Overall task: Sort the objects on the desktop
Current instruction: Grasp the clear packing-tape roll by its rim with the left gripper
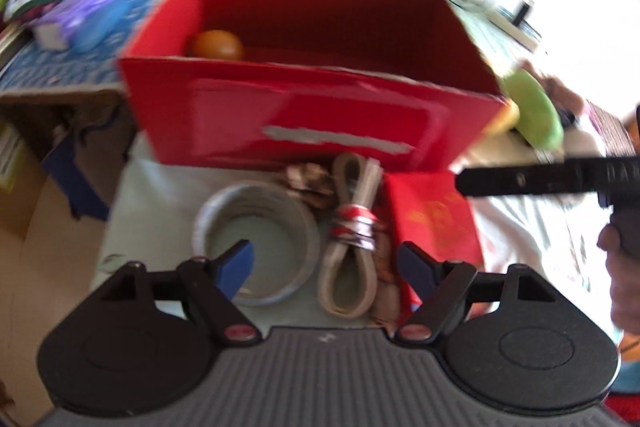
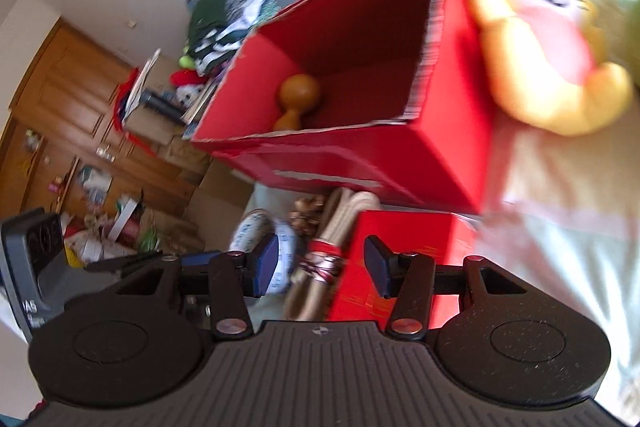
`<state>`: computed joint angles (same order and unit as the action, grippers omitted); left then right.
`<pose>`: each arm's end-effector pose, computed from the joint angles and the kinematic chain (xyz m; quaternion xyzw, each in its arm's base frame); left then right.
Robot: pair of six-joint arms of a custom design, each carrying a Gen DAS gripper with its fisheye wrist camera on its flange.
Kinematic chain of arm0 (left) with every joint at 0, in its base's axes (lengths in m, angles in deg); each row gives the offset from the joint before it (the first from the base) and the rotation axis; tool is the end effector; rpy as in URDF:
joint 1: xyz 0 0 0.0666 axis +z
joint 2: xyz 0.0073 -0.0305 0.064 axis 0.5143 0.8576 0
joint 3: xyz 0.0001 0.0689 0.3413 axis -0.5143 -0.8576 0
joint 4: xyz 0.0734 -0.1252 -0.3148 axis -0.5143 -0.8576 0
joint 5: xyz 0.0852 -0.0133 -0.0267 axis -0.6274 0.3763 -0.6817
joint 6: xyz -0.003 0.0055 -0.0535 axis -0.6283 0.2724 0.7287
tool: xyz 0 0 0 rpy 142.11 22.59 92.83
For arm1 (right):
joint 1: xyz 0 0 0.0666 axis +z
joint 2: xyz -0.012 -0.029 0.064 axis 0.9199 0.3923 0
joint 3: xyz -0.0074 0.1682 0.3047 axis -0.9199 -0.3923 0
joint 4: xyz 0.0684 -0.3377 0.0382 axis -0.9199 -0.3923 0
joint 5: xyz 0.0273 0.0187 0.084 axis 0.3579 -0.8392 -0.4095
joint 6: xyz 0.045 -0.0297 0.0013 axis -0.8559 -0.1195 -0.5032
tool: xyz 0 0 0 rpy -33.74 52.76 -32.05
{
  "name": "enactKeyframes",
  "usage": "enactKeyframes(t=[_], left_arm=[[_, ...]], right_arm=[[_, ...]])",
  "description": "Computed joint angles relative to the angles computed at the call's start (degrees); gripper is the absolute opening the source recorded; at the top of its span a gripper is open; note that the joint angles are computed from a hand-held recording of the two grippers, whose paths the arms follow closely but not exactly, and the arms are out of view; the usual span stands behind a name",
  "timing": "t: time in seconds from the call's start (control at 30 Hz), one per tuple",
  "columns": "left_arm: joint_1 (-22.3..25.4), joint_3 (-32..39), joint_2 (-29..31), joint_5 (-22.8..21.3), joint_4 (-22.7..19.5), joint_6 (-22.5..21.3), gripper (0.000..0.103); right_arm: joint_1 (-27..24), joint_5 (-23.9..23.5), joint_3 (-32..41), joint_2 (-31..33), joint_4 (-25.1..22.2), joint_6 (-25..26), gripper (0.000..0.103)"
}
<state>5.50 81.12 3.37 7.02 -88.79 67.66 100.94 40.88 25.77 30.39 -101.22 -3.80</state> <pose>0.3598 -0.1730 0.4379 0.0731 0.9585 -0.1149 0.2505 0.3780 0.2665 0.4143 0.0099 0.8997 0.3564 0.2519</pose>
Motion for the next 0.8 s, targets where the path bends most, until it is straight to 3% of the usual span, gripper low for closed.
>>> enactKeyframes(t=[0.17,0.37,0.53,0.73,0.8], left_arm=[[3.3,-1.3,0.0,-1.5,0.6,0.2,0.071],[7.7,-0.8,3.3,2.5,-1.6,-1.7,0.048],[7.9,0.7,7.1,1.5,-3.6,-4.0,0.021],[8.6,0.8,8.0,2.7,-3.6,-5.8,0.02],[8.5,0.6,7.9,2.6,-3.5,-6.3,0.02]], right_arm=[[1.8,-1.4,6.8,6.2,-2.1,2.5,0.051],[3.6,-1.9,15.9,13.6,-7.1,4.0,0.051],[4.7,-1.9,22.3,18.6,-12.6,3.4,0.043],[5.7,0.7,29.8,23.7,-21.3,3.2,0.032],[5.9,2.1,32.0,25.1,-24.3,3.8,0.019]])
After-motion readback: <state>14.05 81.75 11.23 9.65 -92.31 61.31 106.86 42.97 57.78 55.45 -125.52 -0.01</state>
